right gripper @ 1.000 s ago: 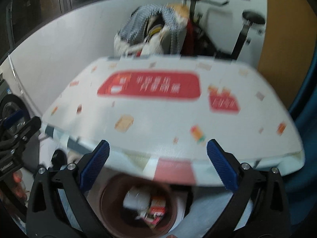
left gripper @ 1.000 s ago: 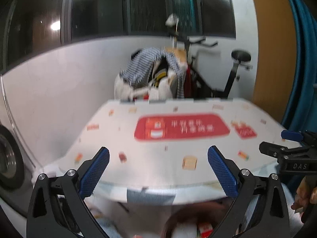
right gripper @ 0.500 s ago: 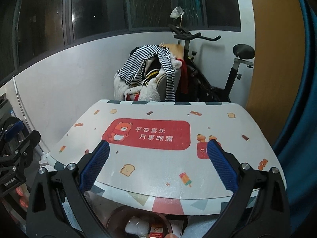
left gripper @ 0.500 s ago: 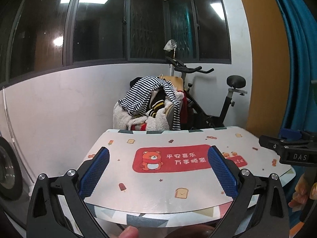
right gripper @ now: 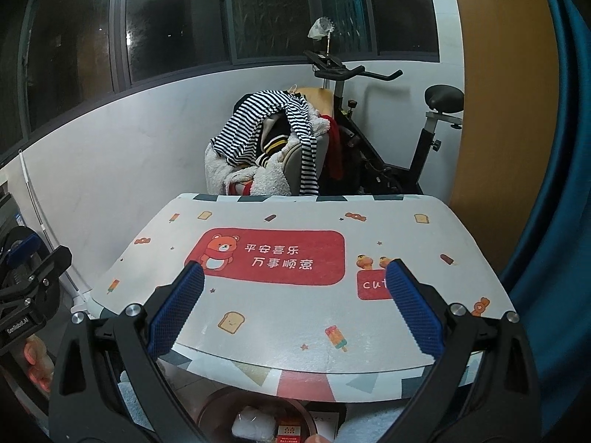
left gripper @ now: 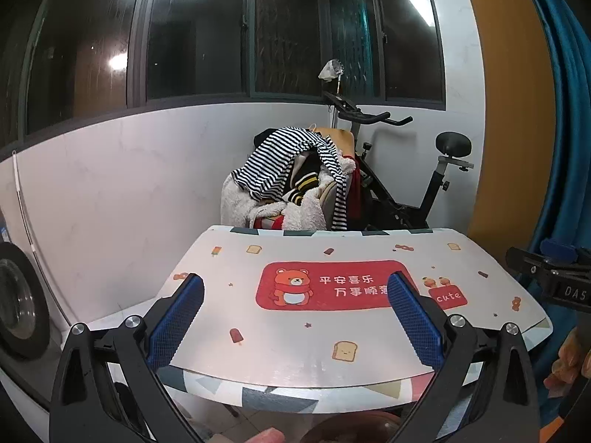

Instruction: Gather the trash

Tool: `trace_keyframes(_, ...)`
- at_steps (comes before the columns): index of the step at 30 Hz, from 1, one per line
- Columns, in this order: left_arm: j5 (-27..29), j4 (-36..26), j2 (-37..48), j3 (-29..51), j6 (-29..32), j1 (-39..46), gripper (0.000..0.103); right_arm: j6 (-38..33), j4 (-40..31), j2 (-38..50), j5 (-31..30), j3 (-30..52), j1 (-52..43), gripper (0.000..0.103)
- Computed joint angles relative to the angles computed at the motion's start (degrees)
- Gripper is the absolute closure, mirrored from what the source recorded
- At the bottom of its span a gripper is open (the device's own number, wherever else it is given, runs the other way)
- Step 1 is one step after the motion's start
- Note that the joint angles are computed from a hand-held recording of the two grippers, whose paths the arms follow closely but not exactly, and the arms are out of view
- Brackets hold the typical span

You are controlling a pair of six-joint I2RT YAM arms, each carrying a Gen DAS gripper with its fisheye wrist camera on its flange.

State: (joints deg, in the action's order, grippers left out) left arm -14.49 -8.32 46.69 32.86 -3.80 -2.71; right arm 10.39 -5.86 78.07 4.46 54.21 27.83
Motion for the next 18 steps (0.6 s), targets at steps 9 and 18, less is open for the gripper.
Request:
trace_keyframes(9,-0.6,-0.2,-0.8,0.1,0.9,-1.2,0.006,-0.2,-0.3,-0.4,-0.5,-0.1,-0.6,0.006)
trace_keyframes(18,0.6,-0.6,-0.8,0.7,1.5,-1.2,0.006,-0.3,-0.2,-0.4,-1.0,0.0,-1.0,0.006)
